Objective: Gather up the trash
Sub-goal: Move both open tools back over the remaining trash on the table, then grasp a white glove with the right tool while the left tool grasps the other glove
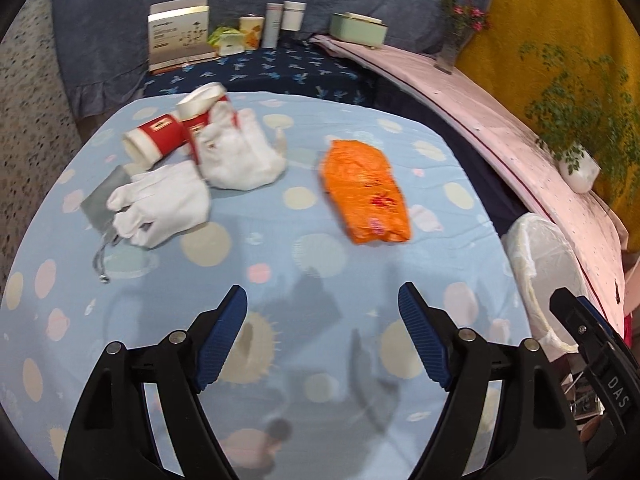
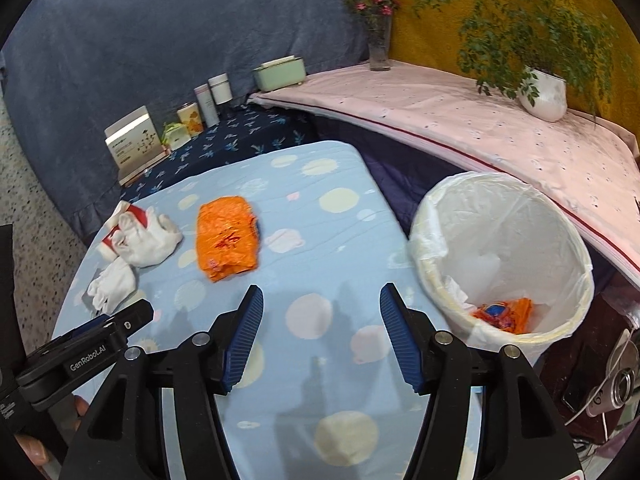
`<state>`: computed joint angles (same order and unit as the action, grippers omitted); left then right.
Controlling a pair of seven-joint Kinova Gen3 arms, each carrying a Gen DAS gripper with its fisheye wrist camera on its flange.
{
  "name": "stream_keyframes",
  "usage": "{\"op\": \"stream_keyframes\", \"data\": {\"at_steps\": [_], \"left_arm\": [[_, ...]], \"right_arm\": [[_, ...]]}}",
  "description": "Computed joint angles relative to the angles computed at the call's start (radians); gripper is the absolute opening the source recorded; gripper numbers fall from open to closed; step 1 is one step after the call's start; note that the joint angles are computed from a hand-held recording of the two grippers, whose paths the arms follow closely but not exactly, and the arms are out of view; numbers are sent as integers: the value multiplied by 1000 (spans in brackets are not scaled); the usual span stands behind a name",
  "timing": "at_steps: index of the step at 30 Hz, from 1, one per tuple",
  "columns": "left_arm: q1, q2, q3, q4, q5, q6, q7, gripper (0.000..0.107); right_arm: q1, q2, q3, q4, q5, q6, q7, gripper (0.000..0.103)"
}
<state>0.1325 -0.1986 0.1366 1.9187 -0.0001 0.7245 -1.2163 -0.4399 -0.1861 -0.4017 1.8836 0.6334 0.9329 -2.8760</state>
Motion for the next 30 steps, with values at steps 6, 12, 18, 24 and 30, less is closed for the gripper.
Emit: {"op": "stream_keyframes", "data": {"at_steps": [6, 12, 18, 24, 30], "left_arm": [[-38, -17, -63, 33, 14, -10, -53, 80], [-91, -14, -101, 47, 8, -25, -105, 83], [-134, 31, -160, 27, 62, -39, -213, 83], [-169, 101, -173, -15, 109, -57, -302, 83], [-192, 194, -164, -75, 175, -48, -389, 68]], "right_arm": [[-52, 70, -12, -44, 23, 12, -17, 59], [-134, 142, 24, -93, 42, 14, -22, 59], [-210, 224, 74, -157, 53, 7, -5, 59], [-267, 306, 136, -231, 44, -11, 44, 59], [-296, 370, 192, -298, 20, -32, 95, 59]]}}
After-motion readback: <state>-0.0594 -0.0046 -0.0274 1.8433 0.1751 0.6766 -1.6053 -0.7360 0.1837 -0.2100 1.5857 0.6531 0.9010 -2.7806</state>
